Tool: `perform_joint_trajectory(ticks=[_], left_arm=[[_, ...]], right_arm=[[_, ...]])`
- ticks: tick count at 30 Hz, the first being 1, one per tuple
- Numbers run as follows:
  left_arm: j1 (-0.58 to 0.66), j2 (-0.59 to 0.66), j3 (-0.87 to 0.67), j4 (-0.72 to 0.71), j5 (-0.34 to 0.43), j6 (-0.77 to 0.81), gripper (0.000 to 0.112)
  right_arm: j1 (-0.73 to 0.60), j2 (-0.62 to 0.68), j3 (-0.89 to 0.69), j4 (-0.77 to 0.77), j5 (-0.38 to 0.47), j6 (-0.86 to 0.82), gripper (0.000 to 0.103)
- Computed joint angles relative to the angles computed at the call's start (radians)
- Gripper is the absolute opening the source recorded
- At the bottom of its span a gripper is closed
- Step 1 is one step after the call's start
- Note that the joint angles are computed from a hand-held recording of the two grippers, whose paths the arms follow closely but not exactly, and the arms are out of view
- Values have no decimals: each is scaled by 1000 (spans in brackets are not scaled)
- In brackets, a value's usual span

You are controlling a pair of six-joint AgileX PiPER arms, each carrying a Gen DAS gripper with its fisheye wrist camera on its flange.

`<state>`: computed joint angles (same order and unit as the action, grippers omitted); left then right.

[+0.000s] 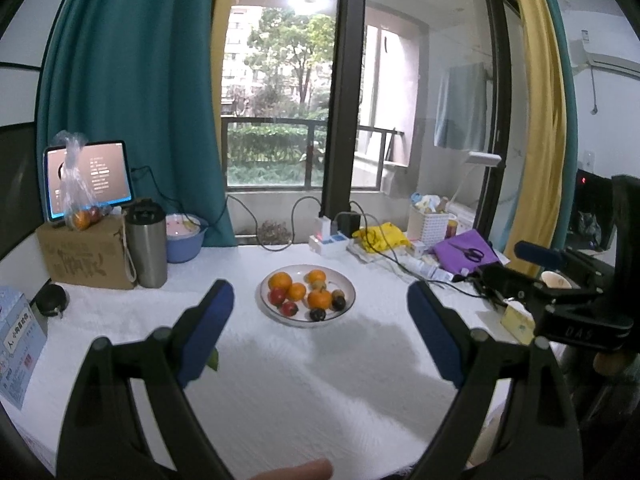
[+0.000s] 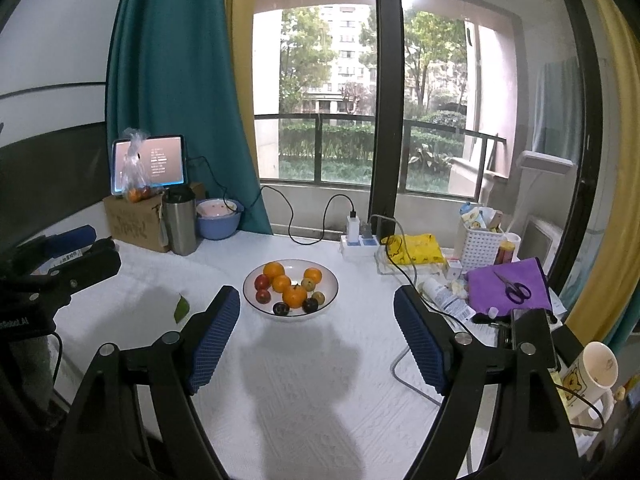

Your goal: Organize fruits

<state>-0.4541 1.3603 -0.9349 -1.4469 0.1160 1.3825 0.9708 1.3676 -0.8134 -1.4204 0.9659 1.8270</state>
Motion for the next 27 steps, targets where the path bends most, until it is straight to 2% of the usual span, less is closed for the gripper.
perform_joint_trajectory(ticks=[22, 27], left_arm=[[-2, 1, 4, -22, -1, 22, 90], [-8, 3, 10, -87, -5, 87, 90]], right_arm=[[0, 2, 3, 0, -1, 4, 82], [-1, 2, 3, 0, -3, 3, 82]])
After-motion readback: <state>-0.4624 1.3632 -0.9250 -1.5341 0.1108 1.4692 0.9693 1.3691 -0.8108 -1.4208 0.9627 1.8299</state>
